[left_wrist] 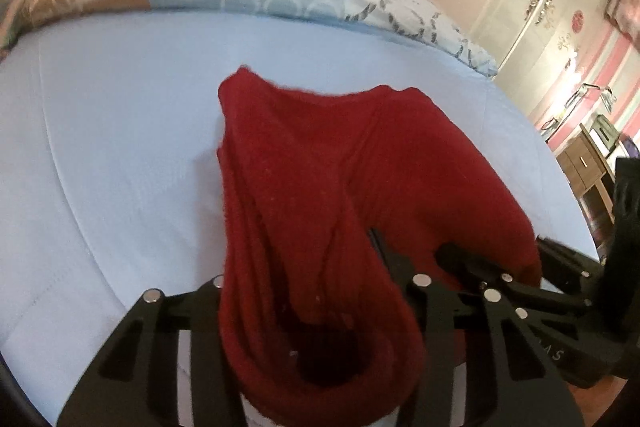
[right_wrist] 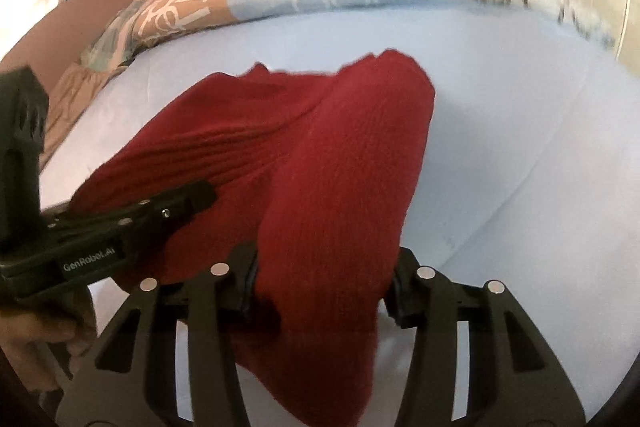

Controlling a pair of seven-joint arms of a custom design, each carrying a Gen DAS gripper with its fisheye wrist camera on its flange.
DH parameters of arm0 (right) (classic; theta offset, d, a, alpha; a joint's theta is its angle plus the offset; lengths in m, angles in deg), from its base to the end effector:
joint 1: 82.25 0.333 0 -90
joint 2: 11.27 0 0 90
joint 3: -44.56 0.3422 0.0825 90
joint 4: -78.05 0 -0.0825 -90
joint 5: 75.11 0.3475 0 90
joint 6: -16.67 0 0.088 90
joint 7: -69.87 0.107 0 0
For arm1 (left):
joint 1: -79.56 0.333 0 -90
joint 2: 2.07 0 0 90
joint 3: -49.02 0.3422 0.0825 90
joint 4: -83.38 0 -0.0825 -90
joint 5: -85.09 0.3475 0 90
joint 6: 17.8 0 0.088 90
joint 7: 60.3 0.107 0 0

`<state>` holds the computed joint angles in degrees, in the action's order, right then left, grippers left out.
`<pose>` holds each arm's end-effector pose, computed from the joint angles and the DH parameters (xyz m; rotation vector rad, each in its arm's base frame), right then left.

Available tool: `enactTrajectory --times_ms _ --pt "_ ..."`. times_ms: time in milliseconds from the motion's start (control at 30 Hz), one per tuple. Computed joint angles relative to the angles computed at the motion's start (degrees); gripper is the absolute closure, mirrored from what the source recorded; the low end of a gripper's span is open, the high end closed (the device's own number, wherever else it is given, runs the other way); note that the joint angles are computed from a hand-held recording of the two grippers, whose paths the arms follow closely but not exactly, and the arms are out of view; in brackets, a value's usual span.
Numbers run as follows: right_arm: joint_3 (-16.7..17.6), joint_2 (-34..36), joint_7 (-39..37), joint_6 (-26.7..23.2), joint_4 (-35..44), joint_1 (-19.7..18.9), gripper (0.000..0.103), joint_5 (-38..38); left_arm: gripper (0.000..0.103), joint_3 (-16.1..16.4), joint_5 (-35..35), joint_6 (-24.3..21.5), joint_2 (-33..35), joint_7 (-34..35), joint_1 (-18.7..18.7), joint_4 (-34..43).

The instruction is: Fold small clothes

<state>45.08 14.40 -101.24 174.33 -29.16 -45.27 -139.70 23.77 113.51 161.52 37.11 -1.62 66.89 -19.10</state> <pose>0.4876 0.4197 0.3525 -1.6808 1.8505 -0.5522 0.5559 -0.4088 0.3324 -1.5499 2.3834 -1.1061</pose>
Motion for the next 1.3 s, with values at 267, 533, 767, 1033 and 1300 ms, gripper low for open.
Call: enactTrajectory --times_ms 267,533,767,1033,1300 --pt "0.9 -8.8 3.9 -7.6 -7.2 0.5 0.055 -8.0 0.058 4.4 2.2 1.4 -3.3 -2.7 -7.1 1.4" --pt "6.3 -21.9 7.3 -16.4 -19.5 -2.7 0.055 -12.5 0.058 14.5 6.4 -0.2 -6.0 -11.5 -21.4 5.5" --pt "10.4 -34.4 10.4 -18.8 -31.7 -6.9 0.055 -12.5 0.058 14.7 10.7 -4.3 -4.5 -15.6 -27.6 12.1" --pt "12.8 -46.8 11.0 -18.4 -43.4 -9.8 0.055 -10.1 0.058 14.3 13.8 -8.6 -0.8 -17.0 -33.3 19.6" --pt "12.6 -50.9 20.6 -12.2 -53.3 -12.4 0.055 -17.5 0.058 18.2 17.7 -11.7 4.2 -22.2 -40.2 24.2"
